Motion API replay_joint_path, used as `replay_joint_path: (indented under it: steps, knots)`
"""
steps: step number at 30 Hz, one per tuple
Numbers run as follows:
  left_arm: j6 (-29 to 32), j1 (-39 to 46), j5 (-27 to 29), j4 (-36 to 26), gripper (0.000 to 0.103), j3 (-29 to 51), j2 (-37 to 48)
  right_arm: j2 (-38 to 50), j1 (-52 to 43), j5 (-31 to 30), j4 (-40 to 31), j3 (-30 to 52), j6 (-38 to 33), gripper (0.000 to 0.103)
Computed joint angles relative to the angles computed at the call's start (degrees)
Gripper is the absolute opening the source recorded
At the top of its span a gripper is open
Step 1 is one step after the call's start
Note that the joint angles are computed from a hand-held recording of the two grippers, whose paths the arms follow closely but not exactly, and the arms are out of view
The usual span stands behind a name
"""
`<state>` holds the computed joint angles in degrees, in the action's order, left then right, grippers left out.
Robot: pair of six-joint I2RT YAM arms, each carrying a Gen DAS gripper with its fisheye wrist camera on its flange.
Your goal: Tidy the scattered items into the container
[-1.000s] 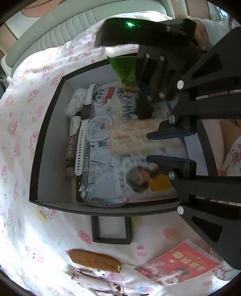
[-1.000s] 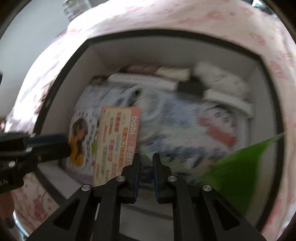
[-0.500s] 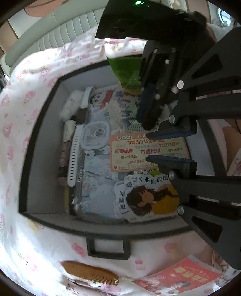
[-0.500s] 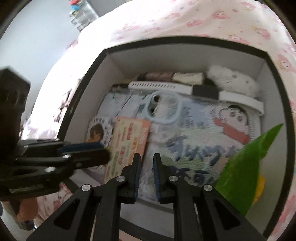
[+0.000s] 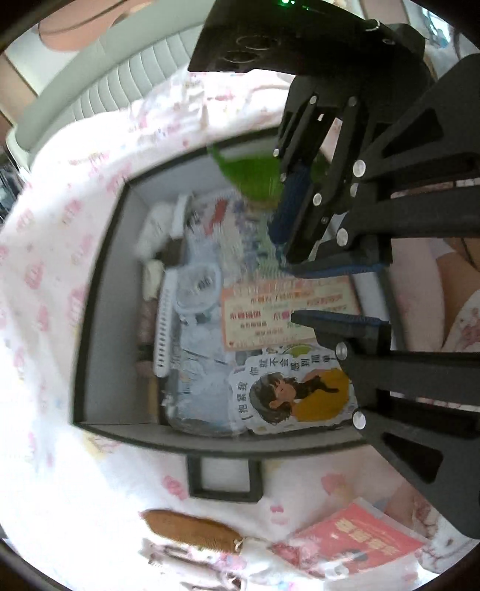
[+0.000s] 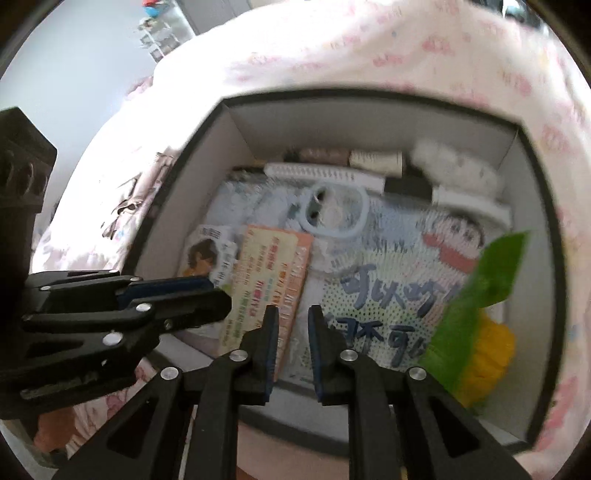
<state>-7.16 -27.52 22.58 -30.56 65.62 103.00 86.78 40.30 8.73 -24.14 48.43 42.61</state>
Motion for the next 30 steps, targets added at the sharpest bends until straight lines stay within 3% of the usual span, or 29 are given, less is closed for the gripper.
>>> replay_joint_path:
  steps: [7,9,16,23,30]
  knots:
    - [2.1,2.9,2.1,-2.9,0.019,-3.7,-9.2,-5.4,6.9,8.5,-7.0,4.4,4.7,0.024]
    - [3.0,4.3,3.0,-4.0,0.019,-5.0,-12.2,-5.4,10.1,11.8,-12.0,8.4,6.2,0.024]
    - [6.6,11.4,5.7,-7.5,0.019,-7.9,-19.2,2.2,14.4,14.2,-10.5,15.4,5.8,0.024]
    - [12.7,25.8,9.0,-11.5,0.026,-8.9,-21.2,9.3,14.9,6.5,-4.2,22.7,3.0,0.029]
    - [20.3,40.5,10.1,-12.2,0.027,-7.7,-13.4,24.5,13.0,-2.1,-3.0,35.5,1.2,0.029]
